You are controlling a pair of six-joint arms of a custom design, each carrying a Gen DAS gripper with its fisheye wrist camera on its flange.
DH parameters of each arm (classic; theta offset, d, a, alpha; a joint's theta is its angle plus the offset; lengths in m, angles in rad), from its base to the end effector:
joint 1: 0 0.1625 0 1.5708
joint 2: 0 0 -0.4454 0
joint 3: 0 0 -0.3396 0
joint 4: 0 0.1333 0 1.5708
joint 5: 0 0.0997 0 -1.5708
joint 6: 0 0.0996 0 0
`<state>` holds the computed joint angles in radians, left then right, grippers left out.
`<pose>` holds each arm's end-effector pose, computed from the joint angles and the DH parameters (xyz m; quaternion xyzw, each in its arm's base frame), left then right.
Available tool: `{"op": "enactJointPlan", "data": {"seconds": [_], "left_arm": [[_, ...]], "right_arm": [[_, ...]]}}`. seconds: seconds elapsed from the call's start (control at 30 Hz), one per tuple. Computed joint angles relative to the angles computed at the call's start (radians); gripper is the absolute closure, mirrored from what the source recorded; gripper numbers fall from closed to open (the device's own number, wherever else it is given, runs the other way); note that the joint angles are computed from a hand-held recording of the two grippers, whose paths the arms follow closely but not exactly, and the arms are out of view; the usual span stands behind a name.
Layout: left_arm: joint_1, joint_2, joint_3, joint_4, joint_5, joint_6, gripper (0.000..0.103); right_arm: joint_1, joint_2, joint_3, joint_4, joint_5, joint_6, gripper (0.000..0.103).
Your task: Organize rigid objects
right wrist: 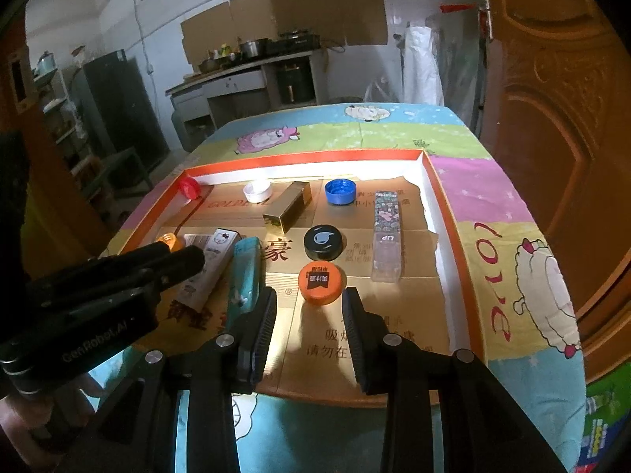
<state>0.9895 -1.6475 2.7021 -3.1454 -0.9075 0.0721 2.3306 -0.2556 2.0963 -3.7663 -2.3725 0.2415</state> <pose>0.0204 -0.3233 0.2927 0.2140 0.8923 -0.3145 0.2433 0.3602 -0.2895 -0.0825 0.1657 -0.8937 0.3269 0.2590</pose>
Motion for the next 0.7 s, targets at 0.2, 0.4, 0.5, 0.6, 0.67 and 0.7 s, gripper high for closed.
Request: {"op": "enactJointPlan", "data": {"seconds": [0.2, 0.4, 0.5, 0.6, 0.67, 0.7], "left_arm": [[-0.050, -0.075, 0.016, 0.079, 0.043, -0.055, 0.051], [-0.119, -0.180, 0.026, 0.212, 0.085, -0.124, 0.051], [-0.162, -0.238, 0.030, 0.292, 0.107, -0.167, 0.051], [-0.205, -0.295, 0.030, 0.374, 0.128, -0.208, 0.051], [-0.249, -0.352, 0.029, 0.457, 0.151, -0.252, 0.051], [-0.271, -0.380, 0.028, 0.503, 0.163, -0.276, 0.051]], "right_arm": [[0.034, -0.006, 0.006, 0.017, -0.043, 0.021, 0.067], [0.076, -0.019, 0.025, 0.036, -0.067, 0.070, 0.067], [0.092, -0.027, 0.032, 0.047, -0.074, 0.089, 0.067], [0.111, -0.035, 0.041, 0.055, -0.082, 0.108, 0.067], [0.121, -0.039, 0.045, 0.060, -0.086, 0.119, 0.067], [0.128, -0.042, 0.048, 0.065, -0.089, 0.127, 0.067]]}}
